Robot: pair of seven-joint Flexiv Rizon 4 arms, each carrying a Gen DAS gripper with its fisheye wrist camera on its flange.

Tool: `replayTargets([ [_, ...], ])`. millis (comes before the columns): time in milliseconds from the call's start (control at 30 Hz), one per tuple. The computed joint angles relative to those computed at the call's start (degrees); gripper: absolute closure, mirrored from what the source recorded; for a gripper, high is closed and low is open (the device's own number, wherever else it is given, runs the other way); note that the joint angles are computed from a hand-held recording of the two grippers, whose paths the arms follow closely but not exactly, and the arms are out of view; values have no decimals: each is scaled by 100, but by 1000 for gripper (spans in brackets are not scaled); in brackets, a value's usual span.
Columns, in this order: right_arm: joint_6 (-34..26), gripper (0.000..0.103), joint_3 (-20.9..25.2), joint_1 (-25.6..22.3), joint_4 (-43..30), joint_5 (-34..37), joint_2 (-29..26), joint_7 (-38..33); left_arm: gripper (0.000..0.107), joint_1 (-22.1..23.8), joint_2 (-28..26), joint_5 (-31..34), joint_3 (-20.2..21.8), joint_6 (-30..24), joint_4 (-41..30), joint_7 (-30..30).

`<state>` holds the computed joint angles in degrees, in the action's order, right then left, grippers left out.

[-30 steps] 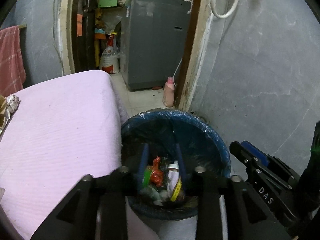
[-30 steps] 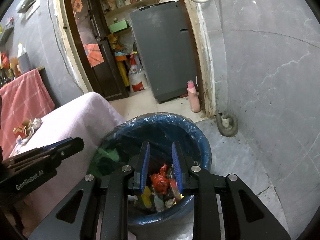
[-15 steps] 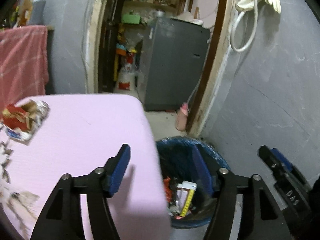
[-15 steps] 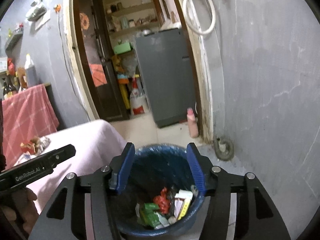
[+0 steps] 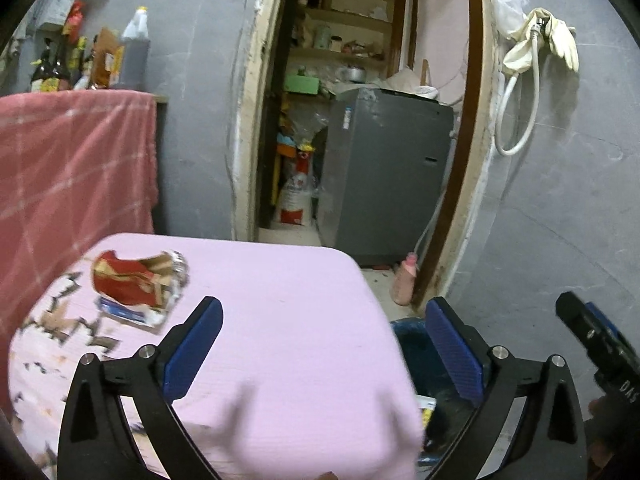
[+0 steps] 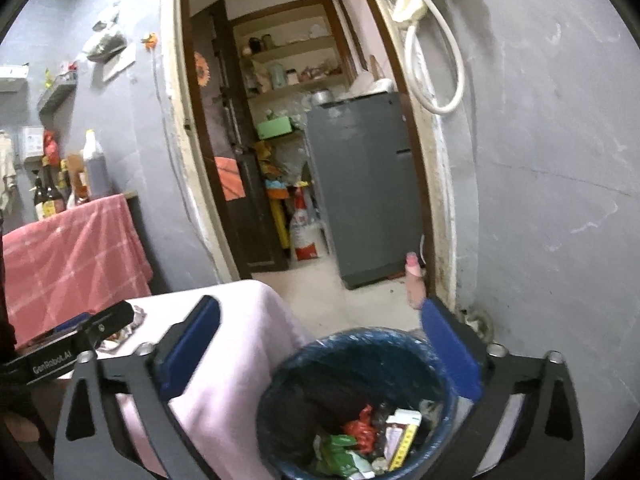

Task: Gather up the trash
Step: 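Move both open tools back over the table toward the red-gold box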

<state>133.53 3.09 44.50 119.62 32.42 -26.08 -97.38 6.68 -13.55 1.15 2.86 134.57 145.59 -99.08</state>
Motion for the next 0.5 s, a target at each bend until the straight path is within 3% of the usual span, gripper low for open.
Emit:
replayTargets([
  [233,78,0,48,280,-169,141,0,-251,7,248,96,148,219,330,246,115],
  [500,-88,0,91,531,-428,232,-4,-476,7,913,286,742,447,372,414,-110],
])
